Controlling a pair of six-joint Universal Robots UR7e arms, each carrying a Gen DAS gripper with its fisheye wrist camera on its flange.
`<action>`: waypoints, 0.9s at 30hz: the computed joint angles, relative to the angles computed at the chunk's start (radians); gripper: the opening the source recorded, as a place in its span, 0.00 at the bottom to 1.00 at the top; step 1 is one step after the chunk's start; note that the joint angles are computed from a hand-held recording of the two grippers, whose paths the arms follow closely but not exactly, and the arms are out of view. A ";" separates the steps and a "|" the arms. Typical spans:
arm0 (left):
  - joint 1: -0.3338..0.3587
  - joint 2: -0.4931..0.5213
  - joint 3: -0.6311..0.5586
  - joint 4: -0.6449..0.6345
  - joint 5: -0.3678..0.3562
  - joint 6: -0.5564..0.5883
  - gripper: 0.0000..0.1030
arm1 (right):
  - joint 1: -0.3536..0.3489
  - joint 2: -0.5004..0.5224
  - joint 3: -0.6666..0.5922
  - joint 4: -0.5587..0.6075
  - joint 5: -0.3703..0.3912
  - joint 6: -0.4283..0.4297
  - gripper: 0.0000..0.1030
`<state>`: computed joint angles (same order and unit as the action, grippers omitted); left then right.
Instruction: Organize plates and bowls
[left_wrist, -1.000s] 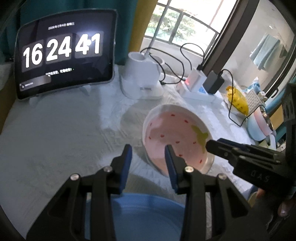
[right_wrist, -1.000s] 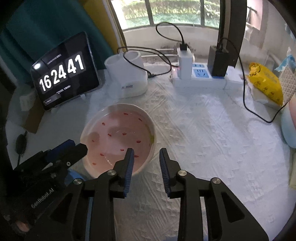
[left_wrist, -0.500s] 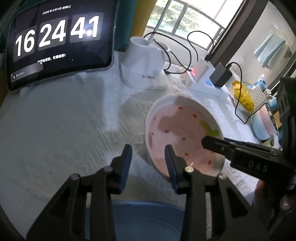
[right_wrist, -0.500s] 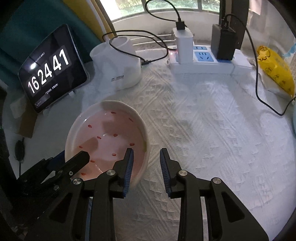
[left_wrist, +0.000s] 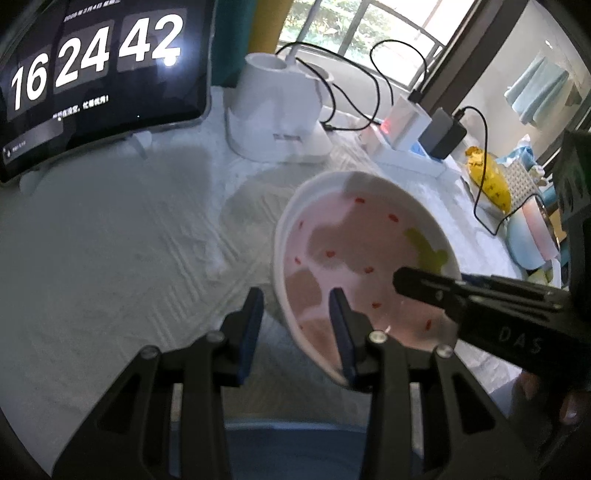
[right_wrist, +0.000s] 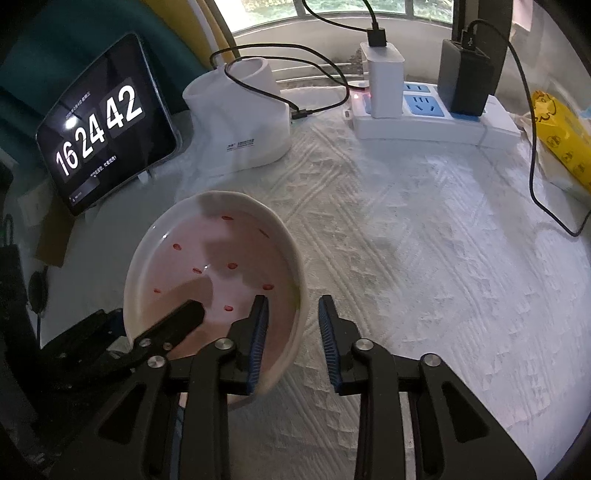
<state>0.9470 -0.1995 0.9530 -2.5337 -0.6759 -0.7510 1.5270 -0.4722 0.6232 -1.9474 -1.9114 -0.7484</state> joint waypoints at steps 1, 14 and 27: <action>0.000 0.003 -0.003 -0.007 0.003 0.011 0.37 | -0.001 0.000 0.001 0.003 0.005 -0.003 0.17; -0.010 0.019 -0.007 -0.059 0.025 0.057 0.27 | -0.005 -0.024 0.038 -0.024 0.042 -0.015 0.11; -0.046 0.020 0.005 -0.102 0.086 0.098 0.27 | -0.011 -0.100 0.163 -0.162 0.100 -0.046 0.09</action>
<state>0.9006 -0.1800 0.9577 -2.6357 -0.5897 -0.6535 1.5157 -0.5719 0.7865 -2.1098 -1.8109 -0.7946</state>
